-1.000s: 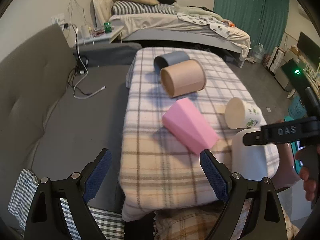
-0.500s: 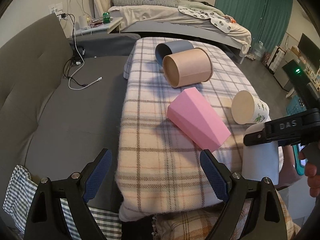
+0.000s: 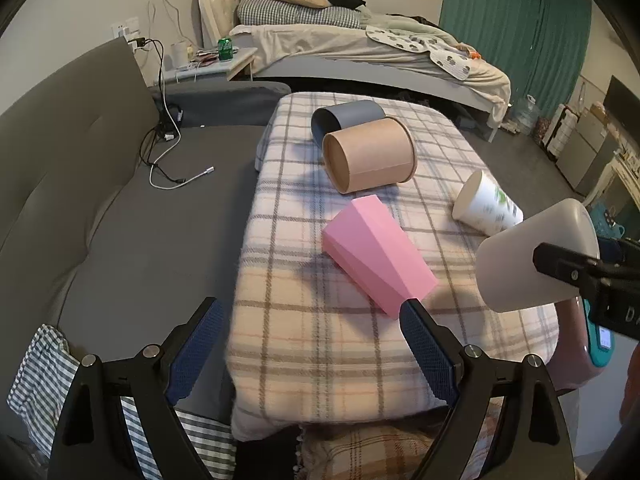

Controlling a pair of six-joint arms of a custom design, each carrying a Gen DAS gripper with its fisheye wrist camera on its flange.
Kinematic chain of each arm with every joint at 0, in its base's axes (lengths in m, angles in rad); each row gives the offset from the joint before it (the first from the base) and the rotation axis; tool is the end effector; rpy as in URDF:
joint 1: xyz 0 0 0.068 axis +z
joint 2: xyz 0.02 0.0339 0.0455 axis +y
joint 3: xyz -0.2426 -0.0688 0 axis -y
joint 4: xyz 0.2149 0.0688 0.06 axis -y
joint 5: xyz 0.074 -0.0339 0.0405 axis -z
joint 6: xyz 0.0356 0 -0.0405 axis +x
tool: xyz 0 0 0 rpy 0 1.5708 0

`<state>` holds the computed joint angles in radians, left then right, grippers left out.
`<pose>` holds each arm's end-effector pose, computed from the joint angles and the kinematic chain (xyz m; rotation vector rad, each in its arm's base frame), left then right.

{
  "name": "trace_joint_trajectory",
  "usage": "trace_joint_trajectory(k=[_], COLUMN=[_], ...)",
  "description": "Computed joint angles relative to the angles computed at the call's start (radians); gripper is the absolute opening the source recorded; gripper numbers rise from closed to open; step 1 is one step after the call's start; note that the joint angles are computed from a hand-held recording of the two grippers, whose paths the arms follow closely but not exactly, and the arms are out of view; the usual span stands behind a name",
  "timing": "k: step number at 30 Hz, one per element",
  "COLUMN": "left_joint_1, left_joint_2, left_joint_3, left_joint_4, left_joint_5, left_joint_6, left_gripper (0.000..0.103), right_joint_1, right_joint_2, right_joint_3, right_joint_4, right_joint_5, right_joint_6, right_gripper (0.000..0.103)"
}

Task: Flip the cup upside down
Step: 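Lift and rotate the white cup bottom-up with the right tool, then lower the inverted cup onto the table and open the right tool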

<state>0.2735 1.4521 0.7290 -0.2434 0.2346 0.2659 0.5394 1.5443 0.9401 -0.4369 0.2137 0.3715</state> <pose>0.2466 0.0606 0.1678 0.0823 2.4990 -0.0763 0.2437 0.1371 0.1894 -0.1412 2.5715 0.0591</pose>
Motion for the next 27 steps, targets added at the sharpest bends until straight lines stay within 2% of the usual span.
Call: trace_joint_trajectory(k=[11,21,22,25,27], left_joint_1=[-0.069,-0.071,-0.069,-0.066,-0.065], left_joint_2=[0.051,0.056,0.047,0.009,-0.034], left_joint_3=[-0.019,-0.023,-0.025,-0.03,-0.032], left_joint_4=[0.047,0.057,0.053,0.034,0.01], left_joint_5=[-0.065,-0.071,-0.071,-0.076,-0.08], left_joint_6=[-0.025,-0.035,-0.034,-0.031,-0.034], left_gripper=[0.093,0.093,0.093,0.092,0.093], right_joint_1=[-0.028,-0.029,-0.03,-0.027,-0.033], right_joint_2=[0.137,0.196,0.191,0.127,0.072], right_joint_3=[-0.056,0.008,0.007,-0.021,-0.044], right_joint_4=[0.168,0.152,0.156,0.174,0.183], right_joint_5=[-0.053,-0.041,-0.043,-0.031,-0.046], right_joint_6=[-0.044,-0.076,-0.075,-0.066,-0.062], right_gripper=[0.072,0.072,0.072,0.081,0.081])
